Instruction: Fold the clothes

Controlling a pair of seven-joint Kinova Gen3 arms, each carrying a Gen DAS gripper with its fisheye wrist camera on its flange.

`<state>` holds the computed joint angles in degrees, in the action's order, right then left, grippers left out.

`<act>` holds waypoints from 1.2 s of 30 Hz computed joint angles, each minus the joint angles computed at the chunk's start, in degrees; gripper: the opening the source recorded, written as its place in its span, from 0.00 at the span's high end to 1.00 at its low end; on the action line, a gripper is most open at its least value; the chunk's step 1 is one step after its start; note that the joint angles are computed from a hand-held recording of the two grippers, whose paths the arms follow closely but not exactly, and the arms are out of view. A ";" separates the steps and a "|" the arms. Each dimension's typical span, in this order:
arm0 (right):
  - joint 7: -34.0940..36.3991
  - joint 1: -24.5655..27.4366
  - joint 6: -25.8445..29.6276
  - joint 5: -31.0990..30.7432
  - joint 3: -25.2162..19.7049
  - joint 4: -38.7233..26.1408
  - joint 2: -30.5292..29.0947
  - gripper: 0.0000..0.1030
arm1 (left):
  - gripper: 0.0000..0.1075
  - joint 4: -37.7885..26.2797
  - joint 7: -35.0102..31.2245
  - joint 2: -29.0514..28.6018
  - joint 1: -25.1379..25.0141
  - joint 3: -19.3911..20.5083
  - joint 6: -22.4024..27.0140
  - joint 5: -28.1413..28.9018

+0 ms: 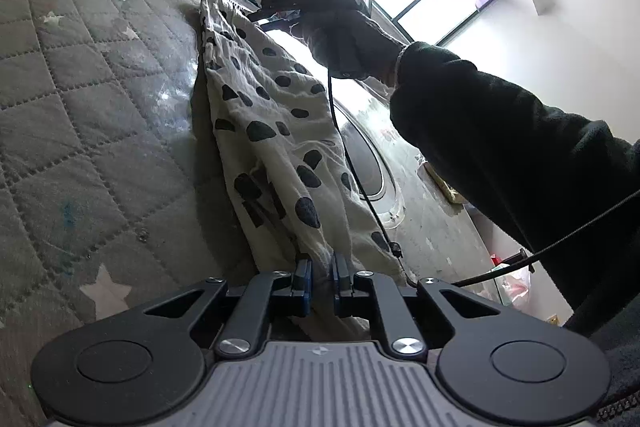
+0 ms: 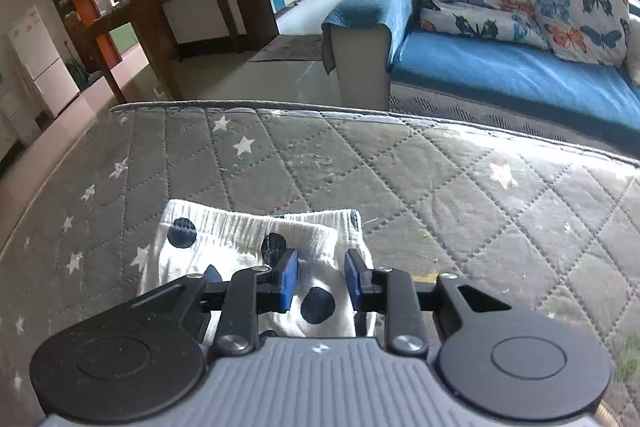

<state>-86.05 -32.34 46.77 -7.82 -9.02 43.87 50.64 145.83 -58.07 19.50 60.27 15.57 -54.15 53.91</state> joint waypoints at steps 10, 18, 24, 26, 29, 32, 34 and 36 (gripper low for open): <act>-2.87 -1.44 -5.77 2.82 2.61 1.30 -0.28 0.93 | 0.90 0.41 1.92 0.82 -2.08 -0.66 0.60 -3.77; -2.20 -2.39 -10.12 6.48 2.64 6.65 -3.72 0.81 | 0.89 1.01 1.48 0.05 -1.60 -0.79 1.07 -3.01; -0.17 -5.57 -9.87 8.77 3.09 8.34 -5.64 0.81 | 0.88 0.45 1.61 1.08 -2.44 -1.20 0.92 -3.93; 2.28 -4.81 -10.01 8.31 0.37 8.64 -5.72 0.81 | 0.88 0.29 1.70 1.39 -2.69 -1.33 0.92 -4.35; 6.27 -4.87 -4.11 6.06 -1.65 3.33 -2.65 0.81 | 0.87 0.18 2.49 1.85 -3.30 -1.45 1.09 -5.58; 5.52 -7.74 -2.06 6.91 1.01 0.28 -0.39 0.82 | 0.87 0.10 2.53 1.87 -3.32 -1.56 1.29 -5.74; 3.85 -8.43 -3.04 6.73 1.81 -0.09 0.43 0.82 | 0.87 0.10 2.86 2.03 -3.59 -1.64 1.38 -6.19; 3.19 -7.90 -1.90 5.74 1.36 -1.80 1.17 0.82 | 0.86 0.13 3.52 2.22 -4.13 -1.70 1.73 -7.01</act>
